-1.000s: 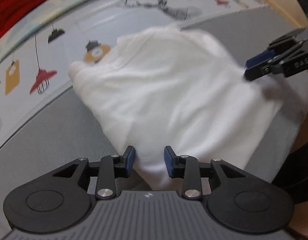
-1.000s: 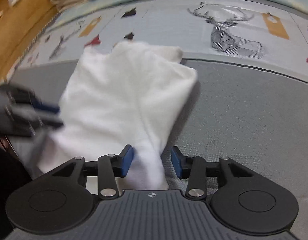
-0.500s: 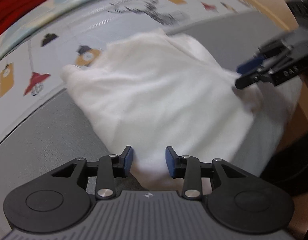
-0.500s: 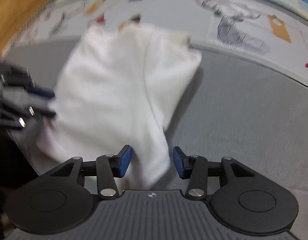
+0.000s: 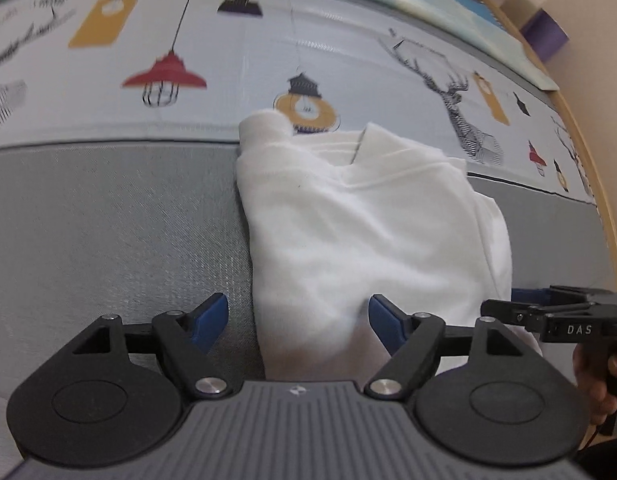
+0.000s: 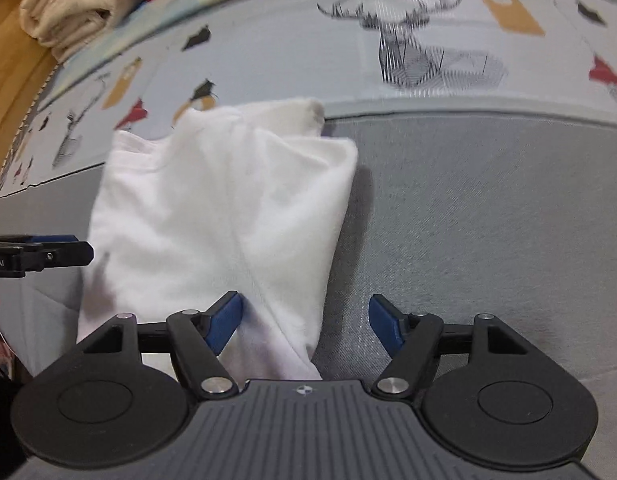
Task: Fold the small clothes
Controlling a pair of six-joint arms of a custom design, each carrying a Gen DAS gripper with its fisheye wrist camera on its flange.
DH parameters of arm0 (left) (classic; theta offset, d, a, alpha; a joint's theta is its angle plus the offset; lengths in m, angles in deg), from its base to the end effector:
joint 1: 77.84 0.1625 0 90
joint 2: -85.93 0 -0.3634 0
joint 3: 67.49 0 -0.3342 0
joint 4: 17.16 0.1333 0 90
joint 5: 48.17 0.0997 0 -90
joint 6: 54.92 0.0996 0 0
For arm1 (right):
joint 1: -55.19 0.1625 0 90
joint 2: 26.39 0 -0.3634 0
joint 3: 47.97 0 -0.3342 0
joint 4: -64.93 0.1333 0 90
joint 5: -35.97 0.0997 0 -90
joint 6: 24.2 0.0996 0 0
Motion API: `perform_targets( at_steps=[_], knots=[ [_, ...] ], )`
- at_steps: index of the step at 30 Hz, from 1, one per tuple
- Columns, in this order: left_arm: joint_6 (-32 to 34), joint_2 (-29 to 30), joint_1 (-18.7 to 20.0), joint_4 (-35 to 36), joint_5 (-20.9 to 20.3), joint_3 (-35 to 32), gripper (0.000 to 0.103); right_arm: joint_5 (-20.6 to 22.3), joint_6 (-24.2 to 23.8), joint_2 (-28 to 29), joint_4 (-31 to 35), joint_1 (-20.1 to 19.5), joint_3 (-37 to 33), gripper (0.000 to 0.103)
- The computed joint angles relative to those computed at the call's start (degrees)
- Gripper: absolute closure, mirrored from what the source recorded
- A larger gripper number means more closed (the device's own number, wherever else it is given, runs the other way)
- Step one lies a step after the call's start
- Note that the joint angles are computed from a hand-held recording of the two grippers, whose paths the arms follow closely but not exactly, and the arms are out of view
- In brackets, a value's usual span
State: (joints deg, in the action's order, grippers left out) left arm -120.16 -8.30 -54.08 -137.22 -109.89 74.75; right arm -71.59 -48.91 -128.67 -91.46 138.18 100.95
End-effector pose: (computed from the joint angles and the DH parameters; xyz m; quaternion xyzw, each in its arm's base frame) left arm -0.1694 -0.2718 0.1623 0.0465 0.9575 -0.1578 0.2371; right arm 0.0685 -0.2886 0.2189 0.1239 -0.9661 0.1219 0.1910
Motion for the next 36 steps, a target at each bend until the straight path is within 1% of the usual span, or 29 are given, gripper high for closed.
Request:
perform_targets(
  at_steps=[3, 5, 8, 9, 10, 11, 12, 13, 14, 16, 18, 19, 21, 23, 24, 25, 27, 28, 29, 30, 32, 33, 34, 35, 36],
  knots=[
    [2.21, 1.96, 3.60, -5.91, -2.76, 1.13, 0.021, 1.34, 1.24, 1.64, 0.42, -0.61, -0.94, 0.030],
    [4.90, 3.63, 5.48, -10.95, -3.57, 2.02, 0.022, 2.49, 1.99, 2.59, -0.01, -1.06, -1.16, 0.029],
    [8.37, 6.25, 5.33, -12.74, -2.05, 1.47, 0.025, 3.03, 2.37, 4.81, -2.06, -0.32, -1.50, 0.029],
    [9.54, 7.04, 5.06, -13.47, -1.18, 1.41, 0.032, 3.73, 2.28, 5.19, -2.27, -0.26, -1.63, 0.036],
    [10.61, 7.66, 4.93, -14.03, -0.44, 1.43, 0.038, 4.66, 2.45, 5.43, -2.01, -0.33, -1.88, 0.046],
    [11.50, 8.18, 5.02, -14.85, 0.16, 1.61, 0.041, 5.20, 3.02, 5.91, -2.31, -0.20, -2.14, 0.050],
    [12.29, 8.29, 4.79, -15.24, 1.03, 1.69, 0.049, 5.24, 3.73, 6.52, -2.93, 0.24, -2.35, 0.054],
    [12.81, 8.10, 4.21, -15.61, 2.30, 1.84, 0.057, 4.92, 4.02, 7.03, -3.15, 0.75, -2.68, 0.058],
    [13.02, 8.09, 3.43, -15.92, 3.86, 2.01, 0.059, 4.81, 3.96, 7.70, -4.85, 1.24, -2.52, 0.060],
    [14.00, 7.82, 0.75, -14.86, 8.81, 2.28, 0.061, 5.59, 4.38, 8.98, -9.14, 1.91, -2.29, 0.068],
    [13.91, 7.49, -2.05, -12.43, 14.62, 2.58, 0.061, 8.75, 5.68, 9.71, -13.40, 1.95, -1.91, 0.074],
    [13.62, 7.55, -3.21, -10.96, 17.50, 2.67, 0.061, 10.43, 5.56, 10.12, -16.04, 2.17, -1.44, 0.075],
    [10.59, 7.46, -4.89, -4.95, 22.56, 1.99, 0.060, 11.47, 4.19, 12.64, -22.91, 4.73, -0.60, 0.076],
    [6.06, 5.44, -4.84, -0.11, 24.66, 1.35, 0.060, 12.90, 3.32, 14.58, -26.97, 6.09, -0.19, 0.076],
    [4.04, 3.53, -4.66, 1.15, 25.01, 1.45, 0.058, 12.23, 3.78, 15.94, -28.63, 6.91, -0.52, 0.075],
    [2.68, 1.80, -4.57, 1.82, 24.85, 1.61, 0.057, 9.30, 4.82, 18.08, -31.44, 8.35, -0.86, 0.075],
    [2.15, -1.13, -4.16, 1.59, 24.16, 2.23, 0.057, 3.10, 6.91, 21.28, -34.43, 10.56, -2.22, 0.073],
    [2.66, -2.00, -3.78, 1.69, 23.07, 2.32, 0.057, 1.72, 7.11, 21.82, -35.06, 11.02, -2.55, 0.072],
    [4.09, -2.20, -3.00, 1.69, 21.63, 1.94, 0.057, 1.81, 6.76, 21.81, -35.32, 11.19, -2.61, 0.072],
    [5.78, -2.01, -2.03, 1.66, 19.80, 1.63, 0.057, 2.90, 6.13, 21.29, -34.83, 11.15, -2.60, 0.072],
    [9.05, -0.44, 0.53, 2.01, 14.78, 0.63, 0.054, 5.52, 4.91, 19.49, -32.04, 10.74, -2.24, 0.072],
    [10.03, 1.01, 1.76, 3.56, 12.09, -0.07, 0.048, 5.97, 3.81, 19.01, -29.58, 10.93, -2.41, 0.070],
    [10.10, 1.95, 1.78, 5.25, 11.28, -0.08, 0.042, 4.28, 2.58, 19.63, -28.02, 11.62, -2.83, 0.066],
    [9.64, 2.00, 0.85, 6.41, 12.29, 0.16, 0.039, 0.25, 1.80, 20.97, -26.49, 13.03, -3.64, 0.065],
    [8.85, 1.66, -0.01, 7.58, 13.05, 0.19, 0.037, -5.56, 1.72, 23.27, -24.80, 14.71, -4.60, 0.065]
  ],
)
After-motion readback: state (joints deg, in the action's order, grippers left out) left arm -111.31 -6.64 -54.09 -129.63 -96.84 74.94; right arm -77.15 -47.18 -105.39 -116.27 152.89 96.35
